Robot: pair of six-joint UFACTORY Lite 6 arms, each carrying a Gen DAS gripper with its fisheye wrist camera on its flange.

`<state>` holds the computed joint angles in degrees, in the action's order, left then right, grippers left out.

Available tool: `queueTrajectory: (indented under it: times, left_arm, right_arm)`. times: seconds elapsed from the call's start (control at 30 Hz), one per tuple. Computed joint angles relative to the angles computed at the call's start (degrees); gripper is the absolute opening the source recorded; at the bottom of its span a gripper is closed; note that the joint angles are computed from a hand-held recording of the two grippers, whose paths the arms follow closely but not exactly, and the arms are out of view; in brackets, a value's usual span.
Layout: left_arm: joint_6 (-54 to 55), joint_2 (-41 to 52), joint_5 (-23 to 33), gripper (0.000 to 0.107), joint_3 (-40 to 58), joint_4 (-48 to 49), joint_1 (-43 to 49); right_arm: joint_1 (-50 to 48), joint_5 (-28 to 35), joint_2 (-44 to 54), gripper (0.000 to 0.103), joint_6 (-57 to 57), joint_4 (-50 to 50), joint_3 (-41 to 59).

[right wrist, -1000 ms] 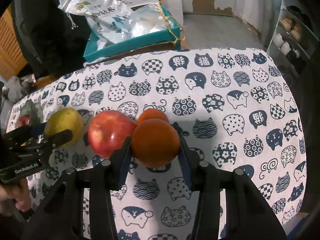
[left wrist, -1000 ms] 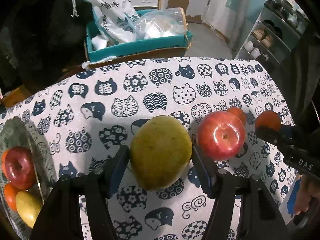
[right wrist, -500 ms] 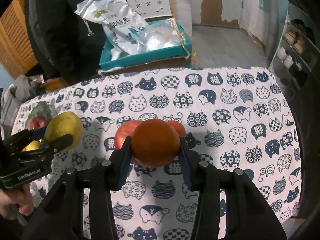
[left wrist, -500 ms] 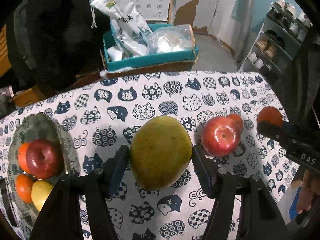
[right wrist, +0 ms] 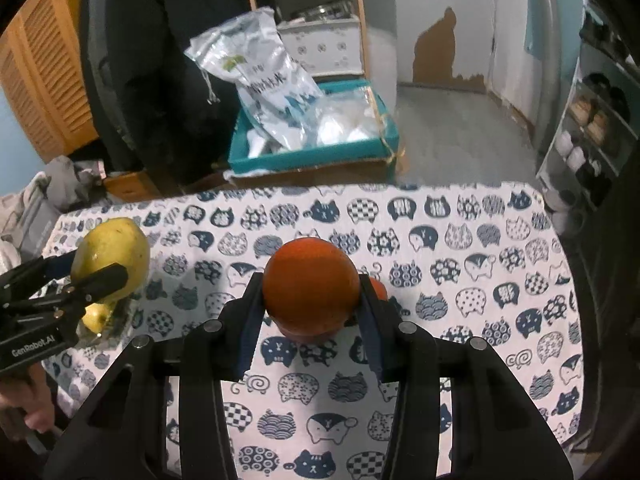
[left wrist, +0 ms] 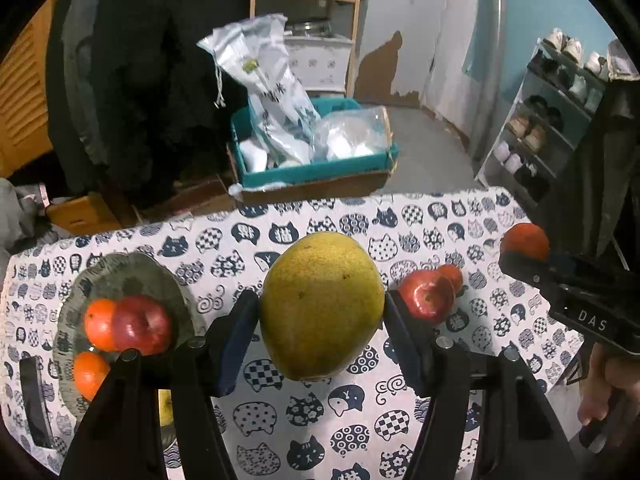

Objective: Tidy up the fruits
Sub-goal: 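Lift the pear with the left tool while the right tool lifts the orange, then carry the pear over the bowl with the left tool while the right carries the orange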

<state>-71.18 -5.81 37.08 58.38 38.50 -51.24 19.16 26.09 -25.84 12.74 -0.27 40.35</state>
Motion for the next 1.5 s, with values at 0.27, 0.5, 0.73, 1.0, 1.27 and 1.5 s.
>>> queueTrajectory:
  times: [0.27, 0.5, 0.73, 1.0, 1.27, 1.5]
  left_arm:
    - [-1.22, -8.27, 6.13, 0.066, -1.96, 2.42, -2.52]
    - [-0.99, -15.79, 11.12, 0.066, -3.31, 3.09, -4.21]
    - [-0.39, -22.38, 14.55, 0.066, -5.62, 2.82, -4.05]
    - [0.15, -29.3, 18.53, 0.066, -8.21, 2.95, -3.64]
    - [3.59, -36.1, 20.36, 0.066, -11.11, 1.27, 0.46]
    - [11.21, -43.04, 19.68, 0.066, -15.19, -4.19, 9.07]
  right_arm:
    - [6.95, 4.66, -3.28, 0.043, 11.71, -10.22, 4.08]
    - [13.83, 7.92, -3.79, 0.043, 19.19, -16.51, 8.14]
    - [21.09, 10.01, -1.29, 0.043, 25.9, -21.95, 13.56]
    - [27.44, 11.07, 4.38, 0.043, 31.36, -26.21, 20.05]
    - [31.81, 10.36, 12.16, 0.043, 34.3, -28.12, 26.58]
    - [34.26, 8.93, 21.33, 0.043, 35.31, -27.88, 33.2]
